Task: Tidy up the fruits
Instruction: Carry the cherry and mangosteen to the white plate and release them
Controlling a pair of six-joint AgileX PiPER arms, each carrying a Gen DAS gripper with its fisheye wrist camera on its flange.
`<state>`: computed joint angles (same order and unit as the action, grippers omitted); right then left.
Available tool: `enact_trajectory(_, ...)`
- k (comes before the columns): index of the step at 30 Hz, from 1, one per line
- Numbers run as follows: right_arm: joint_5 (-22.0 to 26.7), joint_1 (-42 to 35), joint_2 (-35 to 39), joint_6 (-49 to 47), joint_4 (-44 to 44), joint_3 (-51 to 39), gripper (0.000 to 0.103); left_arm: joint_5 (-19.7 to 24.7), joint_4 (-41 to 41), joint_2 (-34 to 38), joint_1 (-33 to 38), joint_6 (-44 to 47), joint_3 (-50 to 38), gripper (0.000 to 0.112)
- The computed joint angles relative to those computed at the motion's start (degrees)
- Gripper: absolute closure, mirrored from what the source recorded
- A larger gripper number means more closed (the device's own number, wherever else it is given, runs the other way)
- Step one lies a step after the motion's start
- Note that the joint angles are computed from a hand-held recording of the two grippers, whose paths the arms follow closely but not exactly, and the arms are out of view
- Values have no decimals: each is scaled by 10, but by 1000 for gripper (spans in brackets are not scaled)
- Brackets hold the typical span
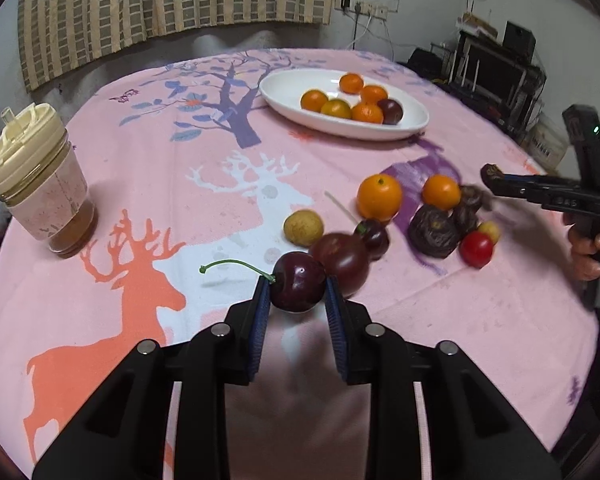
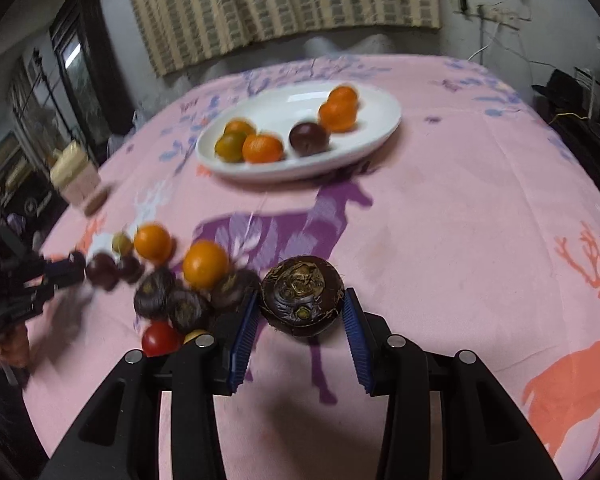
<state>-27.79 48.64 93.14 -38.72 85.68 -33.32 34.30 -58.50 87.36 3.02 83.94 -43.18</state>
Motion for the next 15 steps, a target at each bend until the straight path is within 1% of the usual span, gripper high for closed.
enact_trajectory(1, -17, -3, -8, 20, -18, 0, 60, 25, 7, 2, 3, -19, -19, 85)
enact_trajectory(2, -29, -9, -11, 25, -25, -7, 60, 32, 13, 2, -6, -44, -39, 85)
enact_trajectory(4, -28, -41, -5, 4, -21, -40, 60, 22, 30, 9, -44, -108, -84, 85)
enact_trajectory(6, -11, -87, 23, -11, -32, -85, 60, 9, 55, 33, -89, -179, -140, 85)
enact_trajectory(7, -2, -106, 39, -12, -38, -105, 60, 8, 83, 57, -115, -232, -182, 85)
enact_trajectory(10, 25, -156, 81, 28, -88, -150, 60, -2, 160, 125, -180, -353, -286, 85)
enact_trajectory(11, 21, -161, 93, 29, -90, -162, 60, -6, 188, 146, -198, -389, -315, 85)
enact_trajectory(13, 12, -173, 113, 23, -95, -184, 60, -1, 247, 199, -230, -468, -389, 85)
enact_trajectory(15, 24, -192, 126, 37, -118, -196, 60, 14, 310, 251, -257, -546, -461, 85)
